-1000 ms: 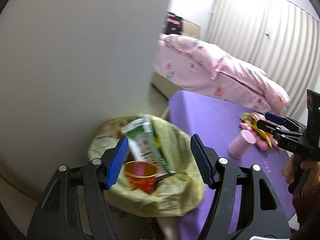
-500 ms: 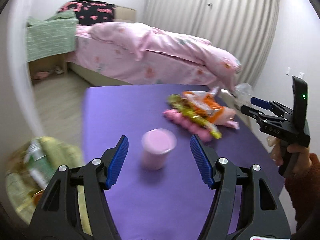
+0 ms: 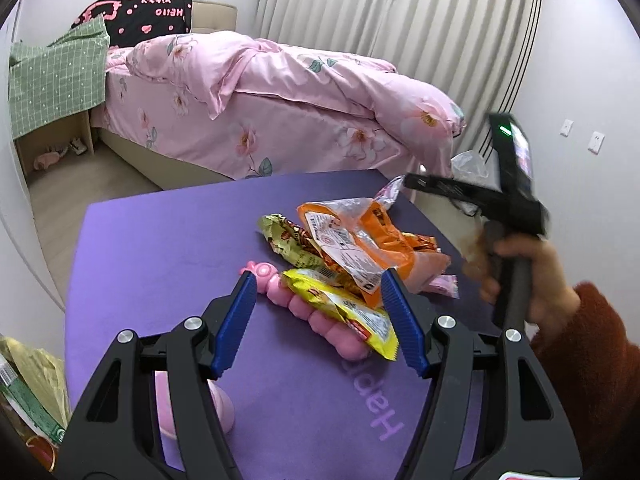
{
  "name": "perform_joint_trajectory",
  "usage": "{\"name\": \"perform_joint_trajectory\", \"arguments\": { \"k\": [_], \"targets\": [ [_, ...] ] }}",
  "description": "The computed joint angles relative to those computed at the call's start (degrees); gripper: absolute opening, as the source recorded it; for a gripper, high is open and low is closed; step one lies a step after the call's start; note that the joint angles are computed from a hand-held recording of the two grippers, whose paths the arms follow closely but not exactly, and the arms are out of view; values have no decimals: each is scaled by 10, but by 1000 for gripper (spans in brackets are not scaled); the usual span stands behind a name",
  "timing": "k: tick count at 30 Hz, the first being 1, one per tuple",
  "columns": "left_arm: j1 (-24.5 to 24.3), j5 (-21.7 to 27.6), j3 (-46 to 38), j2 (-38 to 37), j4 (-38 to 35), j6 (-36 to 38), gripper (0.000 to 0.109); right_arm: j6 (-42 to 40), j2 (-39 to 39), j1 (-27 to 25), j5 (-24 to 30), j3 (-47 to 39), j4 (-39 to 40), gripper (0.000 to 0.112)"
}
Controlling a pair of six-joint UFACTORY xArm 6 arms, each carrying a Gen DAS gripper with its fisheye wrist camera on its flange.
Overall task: Collect trash
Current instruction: 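Move both tools back over the table toward the snack packets, then grasp the colorful snack packet with the right tool while the left grasps the yellow wafer bag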
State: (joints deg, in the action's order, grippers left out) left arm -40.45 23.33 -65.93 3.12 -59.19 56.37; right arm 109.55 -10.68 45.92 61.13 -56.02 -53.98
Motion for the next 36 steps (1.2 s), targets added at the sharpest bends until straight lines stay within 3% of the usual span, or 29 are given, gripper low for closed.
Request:
{"name": "perform_joint_trajectory", "arguments": {
  "k": [3, 6, 7, 9, 18, 26, 30, 34, 36],
  "targets": [
    [-1, -2, -3, 7, 7, -10, 61, -13, 17, -70, -94, 10, 35, 54],
    [-1, 2, -1, 7, 11, -12, 61, -26, 19, -110, -177, 38, 55, 32],
    [-1, 5, -1, 7, 12, -10, 61, -32, 13, -124, -221, 57, 54, 20],
    [-3, 5, 2, 8, 17, -3, 61, -38, 5, -124, -242, 67, 42, 10],
    [-19, 22, 8, 7, 8, -17, 61, -53, -57, 7, -65, 27, -23, 9],
    [-32, 11, -25, 63, 109, -187, 53, -69, -67, 86, 43, 2, -32, 9],
    [-42, -1, -54, 102, 194, -272, 45, -62, -64, 116, 82, -3, -35, 9],
    [-44, 17, -59, 100, 156, -237, 22, -37, -72, 135, 87, 6, -43, 9],
    [-47, 10, -44, 84, 155, -220, 18, -34, -72, 139, 86, 4, -47, 9]
  ]
}}
